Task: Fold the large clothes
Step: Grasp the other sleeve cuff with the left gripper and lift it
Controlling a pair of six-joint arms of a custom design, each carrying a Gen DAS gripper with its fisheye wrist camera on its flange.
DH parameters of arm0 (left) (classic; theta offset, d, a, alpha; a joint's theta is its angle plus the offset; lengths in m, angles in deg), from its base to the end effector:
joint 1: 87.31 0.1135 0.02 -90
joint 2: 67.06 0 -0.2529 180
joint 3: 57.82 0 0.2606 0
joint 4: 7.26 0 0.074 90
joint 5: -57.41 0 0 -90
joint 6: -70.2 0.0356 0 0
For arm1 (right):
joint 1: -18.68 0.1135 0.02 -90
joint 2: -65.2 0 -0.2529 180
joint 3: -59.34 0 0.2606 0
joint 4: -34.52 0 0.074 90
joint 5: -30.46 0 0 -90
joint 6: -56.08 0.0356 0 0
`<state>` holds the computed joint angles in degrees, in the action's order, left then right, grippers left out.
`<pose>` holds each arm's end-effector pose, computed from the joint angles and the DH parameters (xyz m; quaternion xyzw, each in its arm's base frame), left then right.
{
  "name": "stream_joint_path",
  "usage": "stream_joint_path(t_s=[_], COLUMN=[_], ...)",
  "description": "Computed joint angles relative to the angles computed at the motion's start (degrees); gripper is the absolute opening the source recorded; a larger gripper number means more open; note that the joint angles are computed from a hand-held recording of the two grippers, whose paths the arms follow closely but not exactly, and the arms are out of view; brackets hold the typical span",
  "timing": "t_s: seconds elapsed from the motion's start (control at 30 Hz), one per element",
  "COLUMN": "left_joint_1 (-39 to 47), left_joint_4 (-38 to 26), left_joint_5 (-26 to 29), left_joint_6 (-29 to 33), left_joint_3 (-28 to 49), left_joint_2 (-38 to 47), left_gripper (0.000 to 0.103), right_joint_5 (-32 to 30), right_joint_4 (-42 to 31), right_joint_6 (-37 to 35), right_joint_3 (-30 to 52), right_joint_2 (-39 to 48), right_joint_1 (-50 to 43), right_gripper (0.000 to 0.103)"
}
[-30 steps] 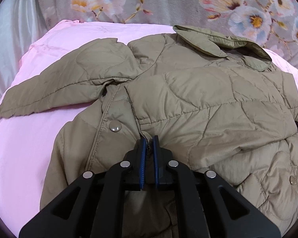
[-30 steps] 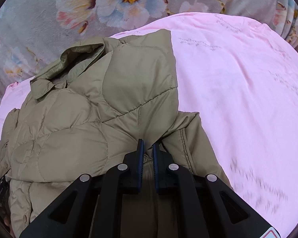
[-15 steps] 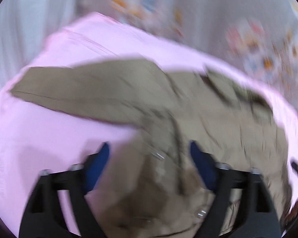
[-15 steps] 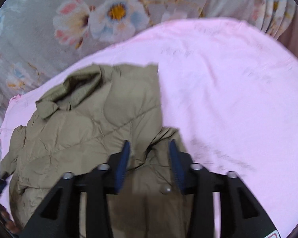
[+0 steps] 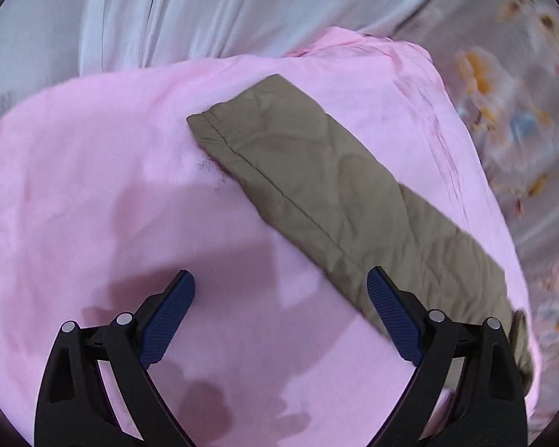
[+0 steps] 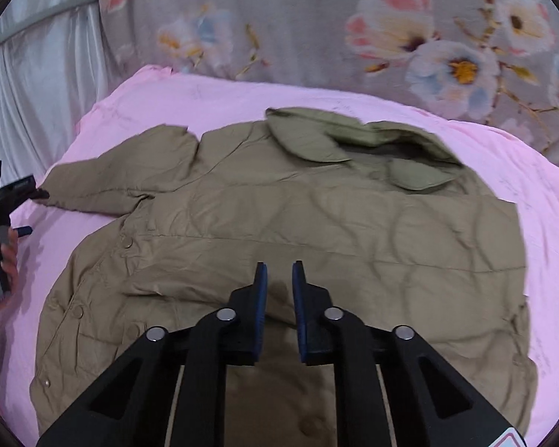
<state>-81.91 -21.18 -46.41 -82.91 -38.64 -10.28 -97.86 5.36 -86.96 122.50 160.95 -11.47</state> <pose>0.1540 0.0231 0.0811 -0.5603 0.7524 -0.0584 0.3413 0.2819 -0.1382 0.1350 -0.2603 0.8819 0.0850 0.3837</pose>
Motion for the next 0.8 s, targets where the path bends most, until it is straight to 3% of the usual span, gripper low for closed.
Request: stream_joint_path(t_s=[0.1,0.2,0.23,0.27,0.3,0.37,0.47,0.6,0.73,0.8], left_joint_1=[5.5,4.0,3.3,2.7,1.7,-0.7,-7.9,-26.5,-46.2,-53.0], left_joint_4=[5.7,8.4,9.1,9.9,9.0,7.8,2.4,-10.2,-17.6,-17.3], left_joint_5=[2.7,1.4,0.0,-0.3,-1.1,-1.7,-6.9,-21.0,-36.1,-39.6], left_joint_6=[5.0,6.3,7.3,8.9,10.0,12.2,11.9,10.8,13.4,16.0], left_joint_3=[2.6,5.6,7.3,8.6,10.1,12.7,15.4,23.4,38.5,45.9], left_joint_2=[6.6,13.5,16.5,18.5,20.1,21.5,16.2,6.7,12.2,17.6], left_gripper=[0.091,0.091,0.08,0.056,0.046,0.009,0.006,0.005,0.005,0.005], right_joint_5=[3.4,3.7,3.4,3.1,2.8,1.7,-1.1,-5.6,-9.4,-10.7], right_joint_4=[1.4,0.7,0.4,0.2,0.3,0.2,-2.4,-6.7,-12.3,-16.0], right_joint_6=[3.1,5.1,5.4,5.8,5.9,5.7,5.2,5.4,3.9,2.3], right_joint_3=[3.1,6.2,6.9,7.3,7.5,7.9,9.4,10.7,14.4,17.5], right_joint_2=[6.3,10.9,11.9,12.5,12.8,13.6,14.6,13.2,13.4,15.0], right_joint_1=[2.0,2.1,2.1,2.0,1.9,1.6,0.3,-3.8,-9.4,-12.3], right_gripper=[0.008,0.004,0.004,0.004,0.004,0.004,0.004,0.01,0.011,0.011])
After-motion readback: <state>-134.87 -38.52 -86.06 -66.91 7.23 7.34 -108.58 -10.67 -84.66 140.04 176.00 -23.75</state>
